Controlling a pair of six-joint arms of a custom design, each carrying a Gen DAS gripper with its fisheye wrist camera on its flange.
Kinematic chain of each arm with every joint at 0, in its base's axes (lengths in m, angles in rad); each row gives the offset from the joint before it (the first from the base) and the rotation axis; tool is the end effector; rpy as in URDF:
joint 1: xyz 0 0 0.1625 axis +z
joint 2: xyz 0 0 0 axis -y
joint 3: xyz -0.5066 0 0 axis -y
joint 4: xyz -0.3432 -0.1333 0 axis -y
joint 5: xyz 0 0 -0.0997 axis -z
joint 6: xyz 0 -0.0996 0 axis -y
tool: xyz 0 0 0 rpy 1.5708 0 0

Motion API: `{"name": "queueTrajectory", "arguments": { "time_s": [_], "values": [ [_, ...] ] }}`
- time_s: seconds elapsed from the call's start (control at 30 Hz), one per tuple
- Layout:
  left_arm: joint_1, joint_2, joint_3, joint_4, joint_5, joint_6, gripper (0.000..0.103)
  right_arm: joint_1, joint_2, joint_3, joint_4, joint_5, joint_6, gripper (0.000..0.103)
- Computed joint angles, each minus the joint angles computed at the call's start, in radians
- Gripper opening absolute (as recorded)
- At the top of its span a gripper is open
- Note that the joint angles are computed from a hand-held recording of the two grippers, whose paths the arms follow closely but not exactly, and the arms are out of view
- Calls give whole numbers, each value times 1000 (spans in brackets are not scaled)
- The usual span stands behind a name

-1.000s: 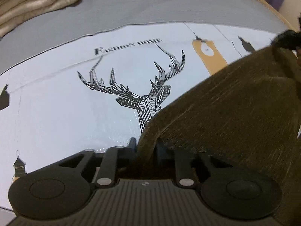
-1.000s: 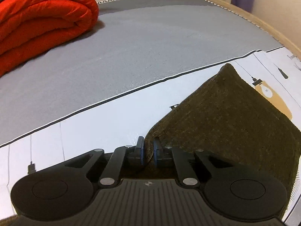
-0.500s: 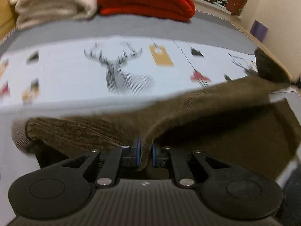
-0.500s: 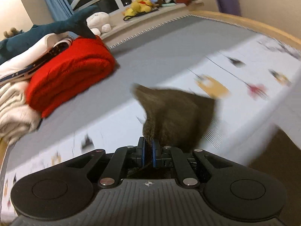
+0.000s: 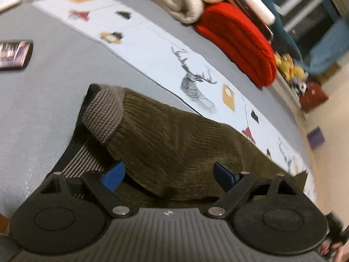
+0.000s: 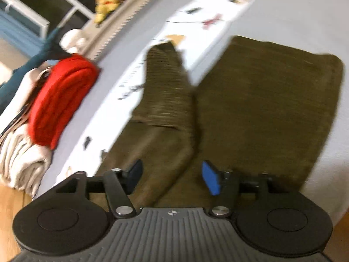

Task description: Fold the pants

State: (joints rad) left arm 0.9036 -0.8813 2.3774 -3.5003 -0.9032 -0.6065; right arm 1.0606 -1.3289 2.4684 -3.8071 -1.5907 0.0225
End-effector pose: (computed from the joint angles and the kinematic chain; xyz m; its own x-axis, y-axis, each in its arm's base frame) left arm -0.1384 -0.4908 0.1820 -0.9592 -0.1749 -0.2223 0.0181 0.7463 -0.6653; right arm -0.0802 -0.4123 0.3858 -0.8586 0.5125 -0.0109 0.2423 0.3869 -0.8897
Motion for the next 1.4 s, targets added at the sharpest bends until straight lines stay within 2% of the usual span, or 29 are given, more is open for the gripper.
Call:
{"name": "queueTrajectory", "arguments": {
  "time_s": [0.1,0.17,0.2,0.27,0.33,0.37,0.47,0.53,0.6,0.67,0.73,0.8,0.83,0.93,0.97,1.0,1.07,1.13,1.17,1.2,1.23,1.27,1.3,1.33,1.37,1.4],
  "values": [
    [6,33,-10,8,79,-52,92,24,66,23,-102,-13,-40,67],
    [19,45,-22,-26,65,-48,92,22,100,21,-142,-24,-49,67],
    [24,51,-30,-51,56,-37,92,39,110,-3,-124,-65,-60,67],
    [29,65,-37,-107,56,-5,92,61,124,-23,-142,-127,-148,67],
    [8,78,-34,-170,106,31,92,73,153,-31,-246,-169,-244,67],
    [-4,95,-34,-214,124,65,92,76,163,-36,-275,-189,-255,67],
    [-16,130,-60,-256,139,134,92,55,165,-47,-294,-147,-235,67],
    [-16,143,-71,-238,139,114,92,65,185,-76,-314,-149,-266,67],
    [-15,160,-83,-222,150,92,92,85,229,-127,-348,-173,-343,67],
    [-10,167,-93,-196,138,82,92,110,263,-189,-328,-211,-431,67],
    [-5,172,-105,-183,129,79,92,125,290,-246,-276,-244,-504,69],
    [4,172,-117,-151,123,60,92,132,307,-302,-180,-279,-524,69],
    [10,169,-124,-115,126,34,92,138,324,-327,-169,-299,-544,69],
    [33,156,-131,-41,98,-47,92,159,396,-396,-256,-354,-699,70],
    [37,154,-133,-31,96,-57,92,166,418,-418,-278,-373,-749,73],
    [36,156,-135,-33,104,-54,92,176,440,-443,-284,-407,-797,75],
    [31,160,-141,-33,127,-33,92,184,476,-464,-320,-430,-882,78],
    [29,165,-150,-18,149,-22,92,194,516,-495,-364,-481,-979,77],
    [31,163,-153,0,147,-35,92,193,528,-507,-387,-486,-1005,68],
    [33,159,-153,11,142,-52,92,195,534,-519,-410,-492,-1033,49],
    [34,158,-151,6,139,-61,92,204,531,-535,-395,-519,-1055,6],
    [32,156,-150,0,136,-62,84,210,524,-542,-405,-530,-1036,7],
    [31,153,-147,-17,131,-50,63,207,503,-534,-390,-518,-975,7],
    [31,149,-146,-31,128,-33,50,206,472,-525,-351,-511,-888,7],
    [30,145,-147,-34,134,-41,32,200,445,-517,-342,-495,-808,7],
    [28,141,-151,-24,152,-77,22,191,412,-505,-320,-469,-707,7]
  ]
}}
